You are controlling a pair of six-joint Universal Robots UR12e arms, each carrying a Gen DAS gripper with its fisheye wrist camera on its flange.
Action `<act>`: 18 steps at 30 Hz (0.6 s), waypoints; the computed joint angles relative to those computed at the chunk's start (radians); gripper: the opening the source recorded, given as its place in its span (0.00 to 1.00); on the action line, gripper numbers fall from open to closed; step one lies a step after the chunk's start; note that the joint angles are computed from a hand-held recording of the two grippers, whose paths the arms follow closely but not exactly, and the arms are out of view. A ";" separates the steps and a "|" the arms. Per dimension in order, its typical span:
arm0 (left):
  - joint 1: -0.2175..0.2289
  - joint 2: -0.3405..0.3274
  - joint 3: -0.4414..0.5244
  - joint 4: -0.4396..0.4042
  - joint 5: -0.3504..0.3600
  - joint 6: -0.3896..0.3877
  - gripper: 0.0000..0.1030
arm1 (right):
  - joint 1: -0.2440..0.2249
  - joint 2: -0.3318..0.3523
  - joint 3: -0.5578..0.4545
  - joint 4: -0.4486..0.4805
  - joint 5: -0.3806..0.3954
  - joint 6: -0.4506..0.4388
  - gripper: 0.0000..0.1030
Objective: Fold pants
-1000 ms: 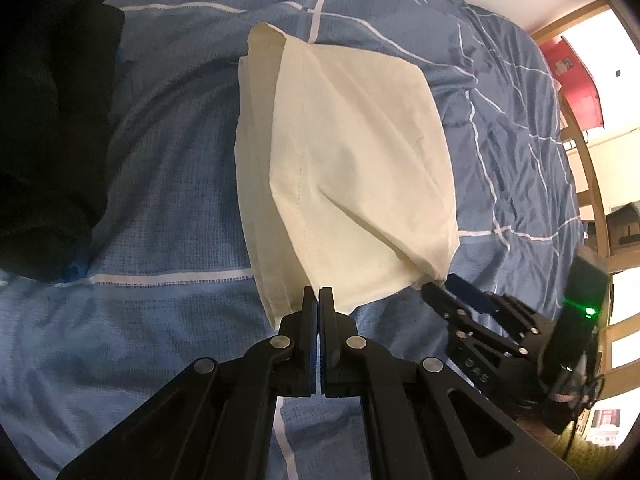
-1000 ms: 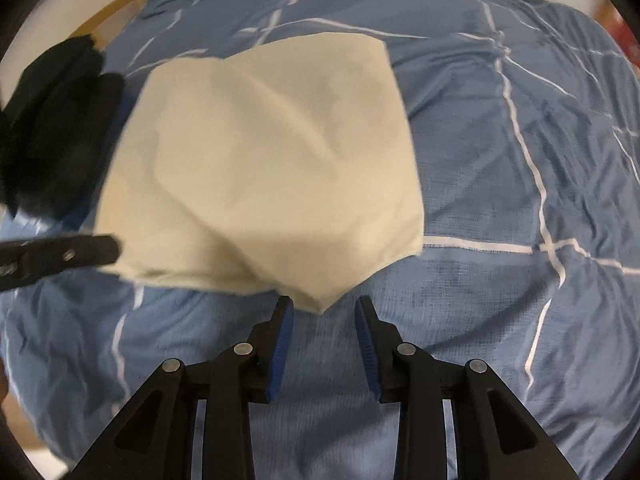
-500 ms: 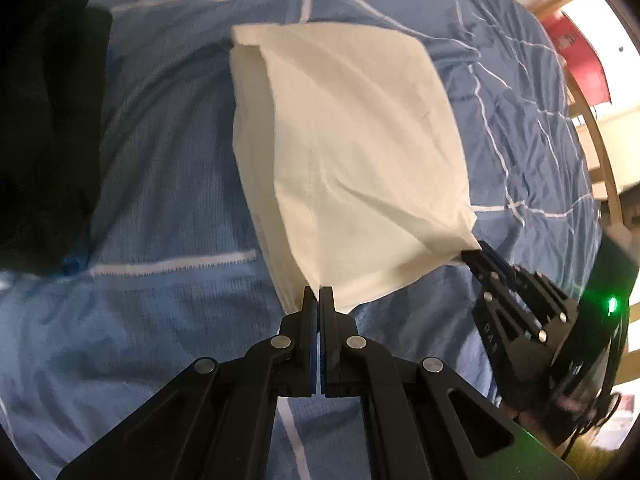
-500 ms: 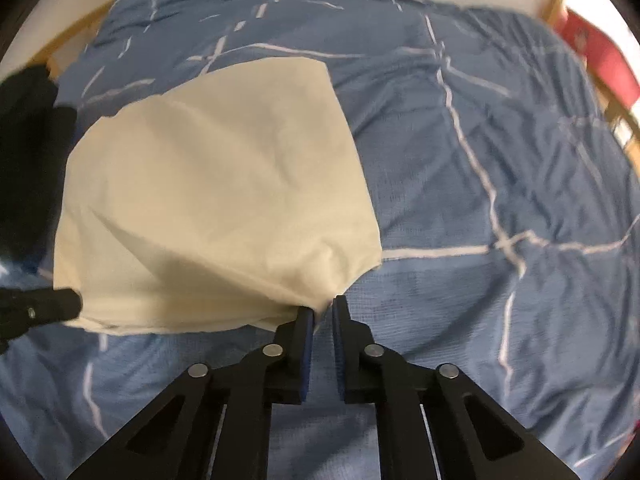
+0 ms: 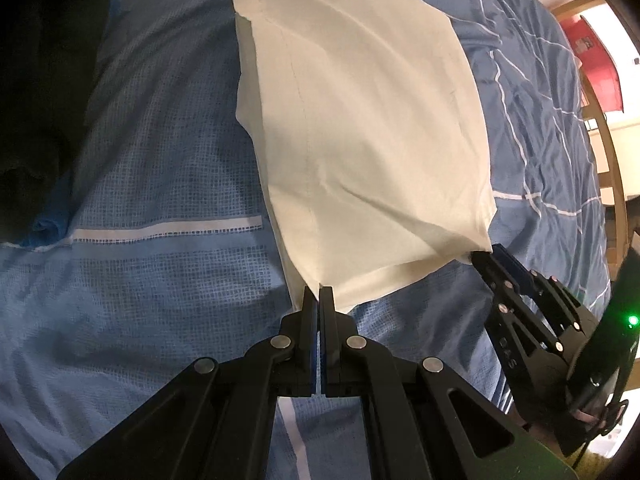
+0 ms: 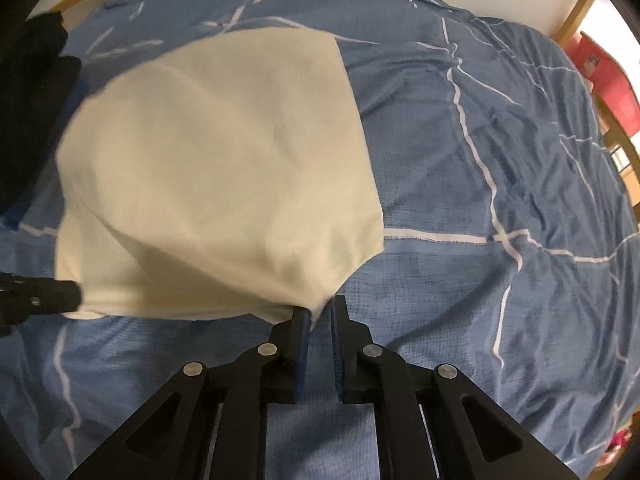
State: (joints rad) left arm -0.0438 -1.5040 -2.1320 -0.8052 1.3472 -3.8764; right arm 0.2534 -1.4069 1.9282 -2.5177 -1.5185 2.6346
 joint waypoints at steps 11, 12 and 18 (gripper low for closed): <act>-0.020 -0.003 0.002 0.004 0.032 0.023 0.02 | 0.006 -0.014 0.029 -0.072 0.033 -0.086 0.15; -0.022 -0.001 -0.001 0.016 0.034 0.028 0.02 | 0.004 -0.010 0.027 -0.074 0.037 -0.092 0.12; -0.033 0.017 -0.016 0.074 0.065 0.068 0.02 | 0.008 -0.011 0.035 -0.090 0.005 -0.120 0.04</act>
